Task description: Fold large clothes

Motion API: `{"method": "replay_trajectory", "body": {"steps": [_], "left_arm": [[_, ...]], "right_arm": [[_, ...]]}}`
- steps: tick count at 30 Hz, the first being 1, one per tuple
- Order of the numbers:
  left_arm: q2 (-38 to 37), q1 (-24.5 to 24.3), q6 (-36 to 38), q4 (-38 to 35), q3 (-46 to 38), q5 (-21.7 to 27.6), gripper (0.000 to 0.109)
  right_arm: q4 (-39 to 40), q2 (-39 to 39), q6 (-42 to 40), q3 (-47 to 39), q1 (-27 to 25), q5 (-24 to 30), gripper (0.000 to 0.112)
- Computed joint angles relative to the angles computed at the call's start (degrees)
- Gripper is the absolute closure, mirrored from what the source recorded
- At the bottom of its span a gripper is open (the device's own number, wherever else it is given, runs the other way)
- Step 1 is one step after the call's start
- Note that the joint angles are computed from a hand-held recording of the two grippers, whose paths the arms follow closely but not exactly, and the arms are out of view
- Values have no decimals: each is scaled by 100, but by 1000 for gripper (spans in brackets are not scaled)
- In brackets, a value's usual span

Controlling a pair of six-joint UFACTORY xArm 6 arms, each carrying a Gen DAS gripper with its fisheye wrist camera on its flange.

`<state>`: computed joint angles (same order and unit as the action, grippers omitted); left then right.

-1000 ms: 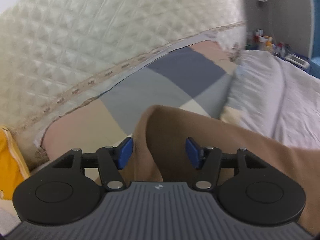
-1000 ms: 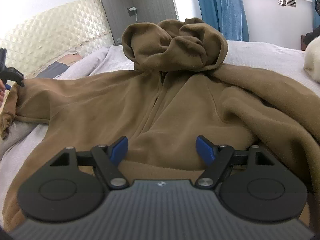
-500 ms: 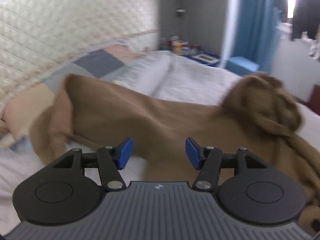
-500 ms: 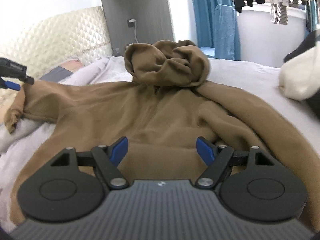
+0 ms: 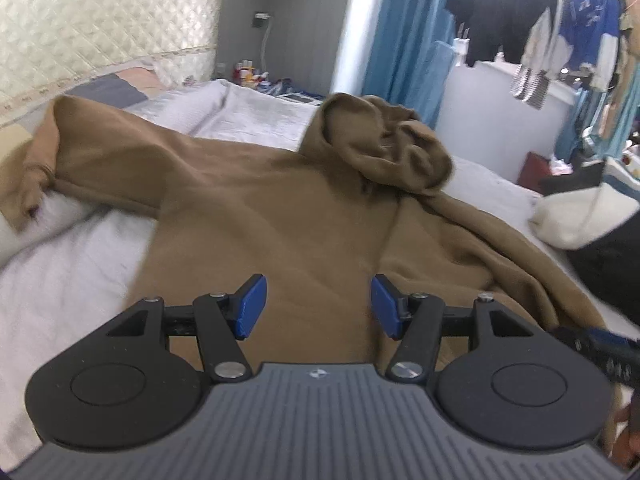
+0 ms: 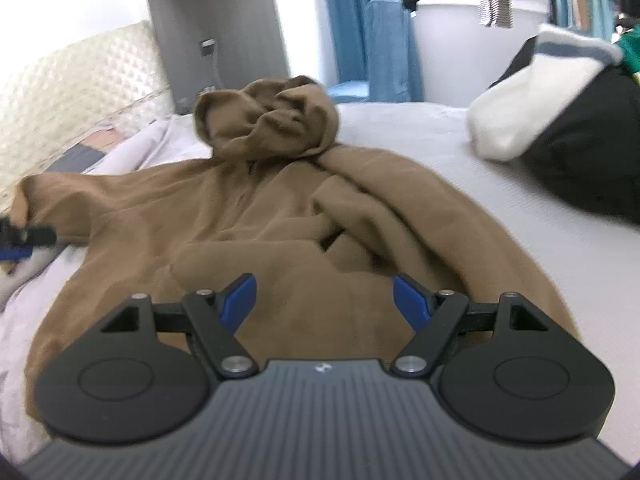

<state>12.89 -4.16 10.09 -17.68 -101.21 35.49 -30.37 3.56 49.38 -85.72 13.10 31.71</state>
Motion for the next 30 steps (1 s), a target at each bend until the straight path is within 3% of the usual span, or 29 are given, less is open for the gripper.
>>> {"method": "replay_trajectory", "body": {"steps": [2,6,11,17,22,25,30], "left_arm": [[-281,-129,172,-210,618,-437,45],[-460,-239,709,-918,1271,-729,45],[-458,-205,1218,-1151,1581,-901,45],[-162,7,1647,-1722,1271,-588,45],[8,27,1665,-1920,1055,-470,45],[11,4,1758,-2031,1053,-530,45],[179,25,1425,-1831,904,-461,45]], "right_arm": [[-464,-50,446,6,-11,118,35],[-1423,-156,1419,6,-34,565,35],[-1973,74,2426,-430,47,1808,35],[-1260,647,2481,-1161,-72,2698,34],[-482,1080,2363,-1584,-267,3063,35],[-167,1162,2224,-1618,-321,2963,36],[289,1072,1915,-1544,-411,2695,60]]}}
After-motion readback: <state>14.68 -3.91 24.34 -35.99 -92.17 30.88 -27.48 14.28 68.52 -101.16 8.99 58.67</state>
